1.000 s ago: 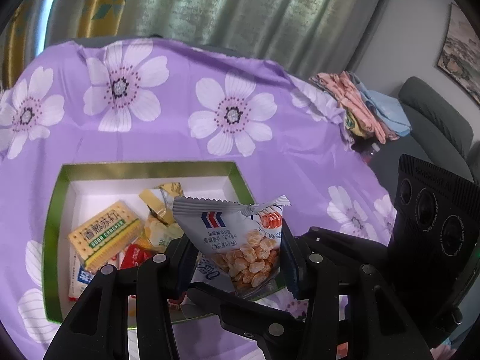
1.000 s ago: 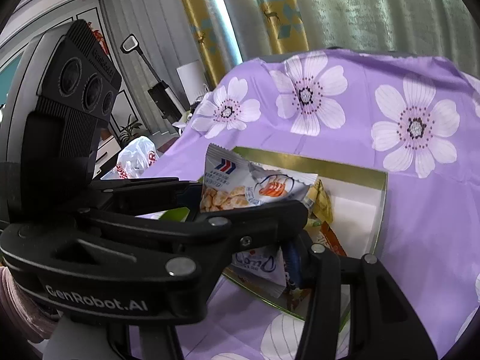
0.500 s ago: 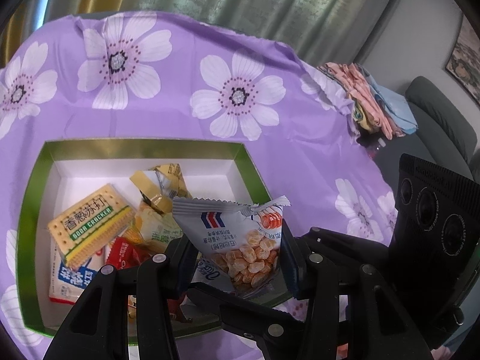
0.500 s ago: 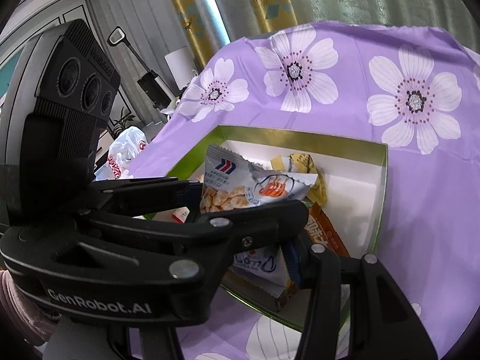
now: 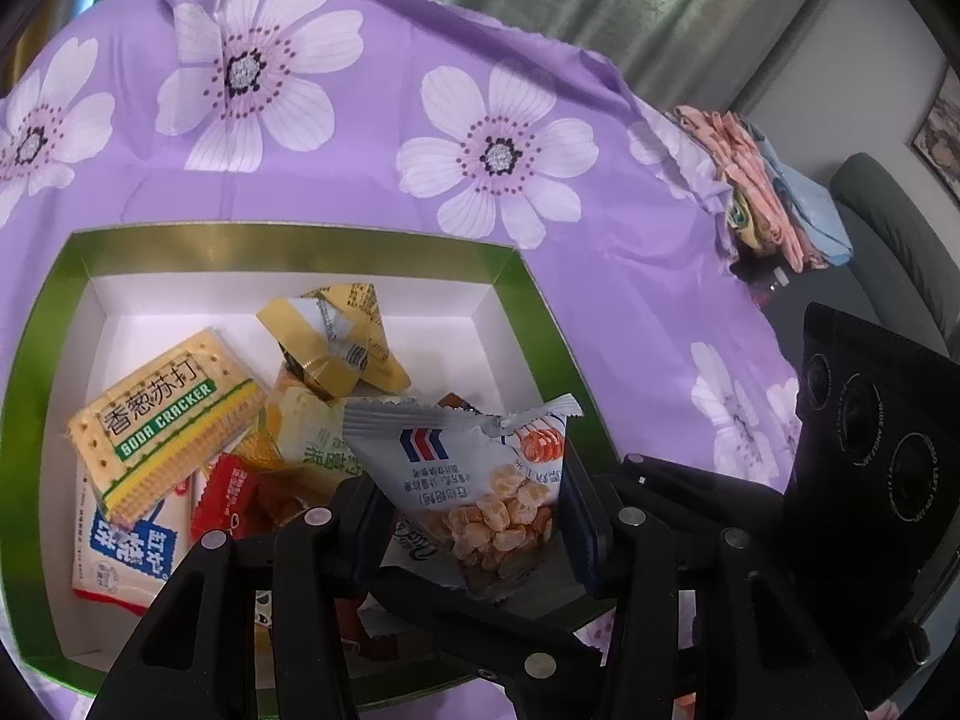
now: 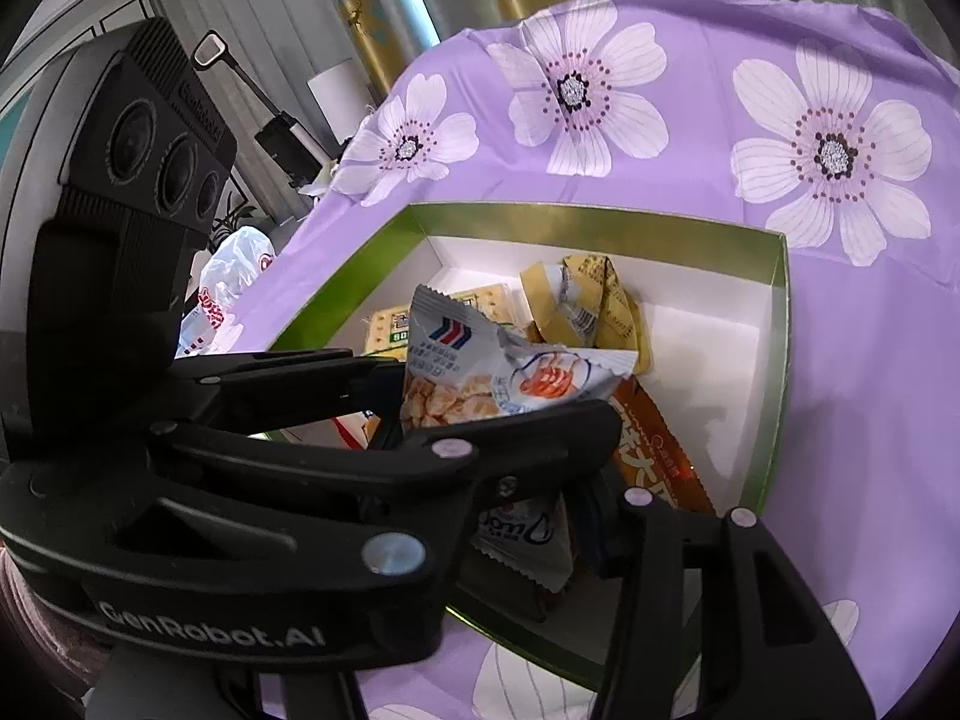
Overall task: Organize snacks
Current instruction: 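Open the right gripper to release the peanut bag in the box, then withdraw the right gripper up from the green box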
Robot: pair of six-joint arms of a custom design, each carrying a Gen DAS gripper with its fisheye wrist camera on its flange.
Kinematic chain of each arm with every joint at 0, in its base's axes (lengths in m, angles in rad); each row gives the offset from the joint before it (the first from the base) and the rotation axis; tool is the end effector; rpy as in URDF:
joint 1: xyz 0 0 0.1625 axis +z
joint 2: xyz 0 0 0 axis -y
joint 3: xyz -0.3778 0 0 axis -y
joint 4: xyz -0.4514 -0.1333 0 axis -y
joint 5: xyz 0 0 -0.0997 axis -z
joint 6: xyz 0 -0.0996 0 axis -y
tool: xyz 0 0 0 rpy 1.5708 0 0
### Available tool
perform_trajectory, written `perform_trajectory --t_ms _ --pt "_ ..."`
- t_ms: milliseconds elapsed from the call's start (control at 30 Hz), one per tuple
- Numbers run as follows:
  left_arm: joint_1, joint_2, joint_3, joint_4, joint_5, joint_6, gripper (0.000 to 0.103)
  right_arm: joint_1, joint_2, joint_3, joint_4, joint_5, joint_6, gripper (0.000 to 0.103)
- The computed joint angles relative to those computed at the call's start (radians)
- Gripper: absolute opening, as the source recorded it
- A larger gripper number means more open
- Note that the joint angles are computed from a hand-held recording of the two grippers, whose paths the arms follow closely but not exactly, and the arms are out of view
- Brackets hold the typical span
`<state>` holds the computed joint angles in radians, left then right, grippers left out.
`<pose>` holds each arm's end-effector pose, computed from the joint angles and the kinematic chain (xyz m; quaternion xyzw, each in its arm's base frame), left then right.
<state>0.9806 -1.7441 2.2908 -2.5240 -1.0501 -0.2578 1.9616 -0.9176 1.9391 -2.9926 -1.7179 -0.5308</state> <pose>-0.0964 -0.4725 0.2600 0.1053 0.9420 -0.2815 0.1495 0.3366 -0.5054 0.0257 0.4215 -0.8819 0.1928 0.0857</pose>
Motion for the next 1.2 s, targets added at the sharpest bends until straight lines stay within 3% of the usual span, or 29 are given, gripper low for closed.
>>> perform_trajectory --t_ms 400,600,700,800,867,967,1067,1200 --pt "-0.008 0.001 -0.008 0.04 0.05 -0.037 0.054 0.013 0.008 -0.011 0.014 -0.043 0.013 0.055" --pt "-0.024 -0.019 0.002 0.068 0.106 -0.06 0.061 0.026 0.015 -0.009 -0.029 -0.085 0.008 0.069" --pt "-0.039 -0.038 0.014 0.07 0.149 -0.074 0.071 0.03 0.014 -0.008 -0.037 -0.11 0.007 0.068" --pt "-0.065 -0.065 0.026 0.089 0.199 -0.09 0.073 0.037 0.007 0.001 -0.055 -0.129 0.001 0.069" --pt "-0.088 -0.085 0.037 0.102 0.24 -0.095 0.081 0.049 0.004 0.01 -0.087 -0.163 -0.001 0.081" --pt "-0.12 -0.128 0.049 0.134 0.285 -0.124 0.083 0.069 -0.003 0.026 -0.151 -0.208 -0.007 0.09" --pt "-0.165 -0.168 0.054 0.214 0.357 -0.174 0.094 0.093 -0.011 0.041 -0.206 -0.261 -0.008 0.097" --pt "-0.244 -0.25 0.077 0.324 0.443 -0.239 0.097 0.121 -0.035 0.069 -0.257 -0.307 -0.019 0.101"
